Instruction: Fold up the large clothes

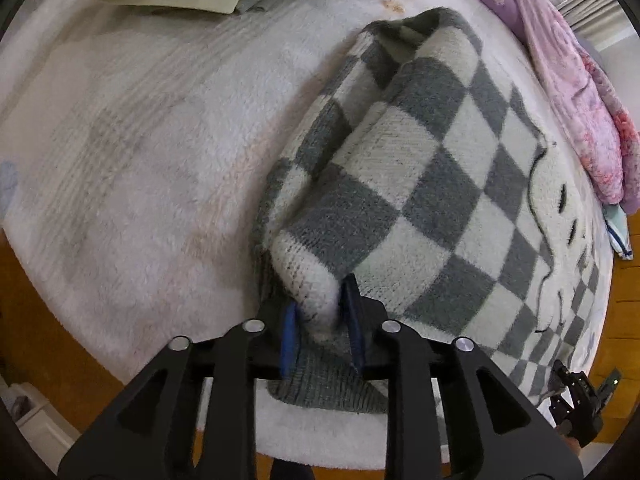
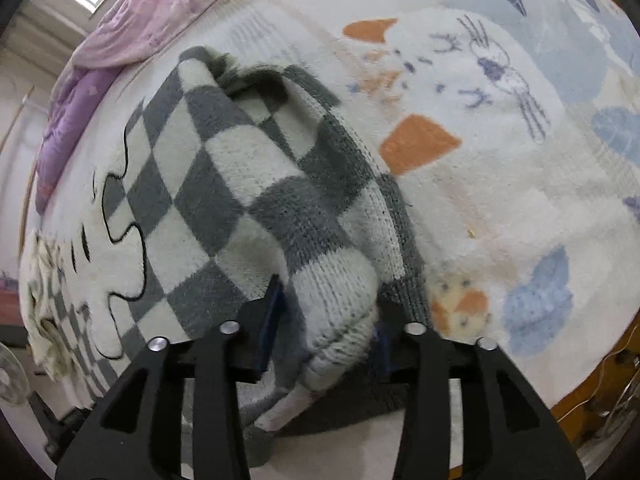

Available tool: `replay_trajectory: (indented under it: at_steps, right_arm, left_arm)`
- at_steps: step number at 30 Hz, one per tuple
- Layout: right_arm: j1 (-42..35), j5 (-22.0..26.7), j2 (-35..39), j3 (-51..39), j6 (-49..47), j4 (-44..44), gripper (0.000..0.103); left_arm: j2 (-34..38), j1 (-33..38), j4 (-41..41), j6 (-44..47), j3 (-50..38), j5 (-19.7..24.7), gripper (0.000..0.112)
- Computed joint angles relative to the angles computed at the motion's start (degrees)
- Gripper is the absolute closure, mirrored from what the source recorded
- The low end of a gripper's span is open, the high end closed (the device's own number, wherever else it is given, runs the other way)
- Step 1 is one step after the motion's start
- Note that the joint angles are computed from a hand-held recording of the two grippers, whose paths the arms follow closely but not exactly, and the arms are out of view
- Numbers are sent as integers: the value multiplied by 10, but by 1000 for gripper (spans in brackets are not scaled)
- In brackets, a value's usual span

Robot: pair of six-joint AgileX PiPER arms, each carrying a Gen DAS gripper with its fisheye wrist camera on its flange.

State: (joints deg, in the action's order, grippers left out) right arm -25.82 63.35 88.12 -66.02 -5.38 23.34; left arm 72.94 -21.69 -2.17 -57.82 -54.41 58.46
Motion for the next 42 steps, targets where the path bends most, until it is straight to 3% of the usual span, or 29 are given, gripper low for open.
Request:
replay_trajectory:
  at_steps: [1,2,4,6,8,9,13,18,22,25,31,37,42]
  right_arm:
    - [-3,5,-5,-3,8,-3,55]
    - [-6,16,-14,-16,33,-28,47]
    - [-6,46,-11,-50,75,-76,40]
    - [-11,56,-14,-83,82,-83,41]
    - [20,58,-6,-122,59,-78,55]
    - [50,57,5,-146,47,-67,59]
    - [183,33,78,-249,48,-39,96]
    - [309,17,238,-433,64,-15,101]
    - [362,14,326,-510,70,-19,101]
    - [372,-42,294,-409,49,-20,102]
    - [374,-104,129,-140,33,10,102]
    - [387,-115,35,-29,74,10,102]
    - [389,-113,15,28,61,23,103]
  left_arm:
    - [-8,-3,-1,-5,1,0,76]
    - [-18,-13,5,-19,0,3,60]
    - [-49,-45,60,-80,-10,35,52]
    - [-82,-64,92,-128,-7,40,45]
    - [-97,-68,112,-154,3,40,36]
    - [-97,-62,111,-152,8,37,35]
    - [-54,-18,52,-97,32,-6,35]
    - [-28,-11,38,-82,58,-40,32]
    - [-32,1,23,-71,79,-67,26]
    - [-53,11,8,-61,94,-68,26]
    - [-117,-10,1,-132,139,-74,26]
    - [-160,-26,8,-170,159,-67,26]
    - [-219,4,-30,-174,211,-88,25]
